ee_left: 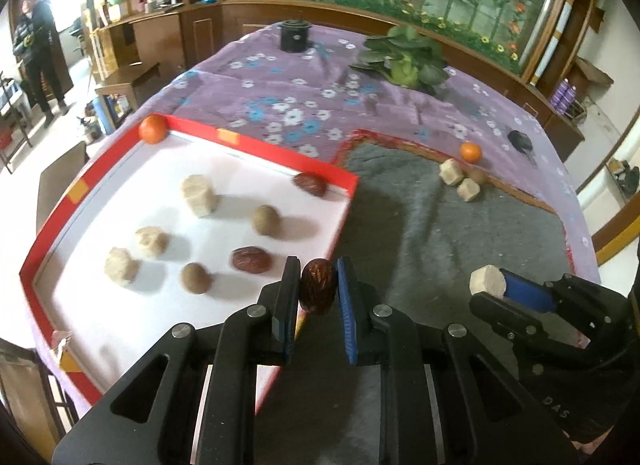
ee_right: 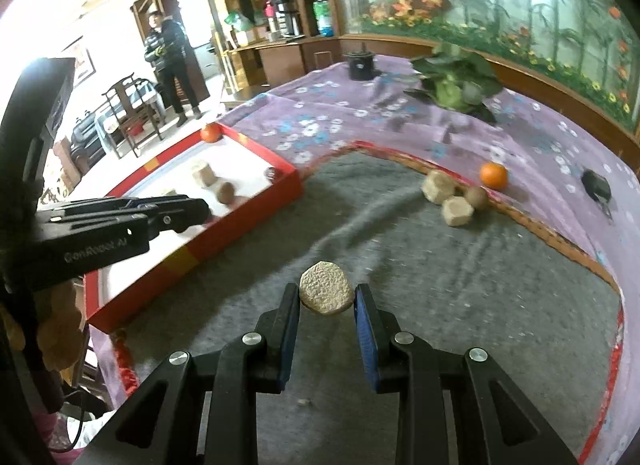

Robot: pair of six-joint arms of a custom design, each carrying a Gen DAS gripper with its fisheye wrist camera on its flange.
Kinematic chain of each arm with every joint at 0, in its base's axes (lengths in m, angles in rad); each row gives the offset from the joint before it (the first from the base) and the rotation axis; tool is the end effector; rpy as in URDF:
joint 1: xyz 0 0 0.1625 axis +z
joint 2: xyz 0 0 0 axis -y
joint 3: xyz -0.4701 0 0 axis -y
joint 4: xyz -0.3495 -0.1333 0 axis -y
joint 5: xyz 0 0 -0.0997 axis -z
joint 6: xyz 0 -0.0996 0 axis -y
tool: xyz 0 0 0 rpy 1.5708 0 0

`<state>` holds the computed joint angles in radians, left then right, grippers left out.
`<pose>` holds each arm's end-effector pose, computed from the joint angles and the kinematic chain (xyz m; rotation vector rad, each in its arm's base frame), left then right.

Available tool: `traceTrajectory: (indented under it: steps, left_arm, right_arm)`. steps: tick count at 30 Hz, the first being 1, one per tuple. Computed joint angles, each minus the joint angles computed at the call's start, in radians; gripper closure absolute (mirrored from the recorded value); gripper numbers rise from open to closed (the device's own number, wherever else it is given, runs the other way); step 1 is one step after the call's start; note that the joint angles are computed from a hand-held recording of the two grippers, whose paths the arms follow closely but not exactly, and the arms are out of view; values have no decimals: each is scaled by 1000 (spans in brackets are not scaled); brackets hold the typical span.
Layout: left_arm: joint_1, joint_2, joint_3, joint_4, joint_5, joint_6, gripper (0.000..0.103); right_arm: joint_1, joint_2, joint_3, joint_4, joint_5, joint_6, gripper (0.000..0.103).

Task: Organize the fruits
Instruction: 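Carry the date and cake into the white tray and open both tools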

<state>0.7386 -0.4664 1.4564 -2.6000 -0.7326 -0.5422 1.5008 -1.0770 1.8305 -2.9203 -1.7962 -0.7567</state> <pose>-0.3883 -0.6339 0.0190 0.3288 2.3981 -0.7207 0.0678 -0.6210 0.3129 0.8002 -2.5102 0.6209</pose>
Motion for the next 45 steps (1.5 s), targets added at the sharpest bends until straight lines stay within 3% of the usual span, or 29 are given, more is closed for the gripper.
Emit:
traceTrajectory:
  steps: [12, 27, 45]
  left_arm:
    - [6, -54, 90, -3, 65, -58, 85]
    - [27, -97, 156, 34, 96, -123, 85]
    - [63, -66, 107, 66, 76, -99, 85]
  right_arm:
    - [56, 42, -12, 15, -12, -32, 76]
    - [98, 99, -59, 72, -8, -43, 76]
    - [130, 231, -229, 150, -43, -24, 76]
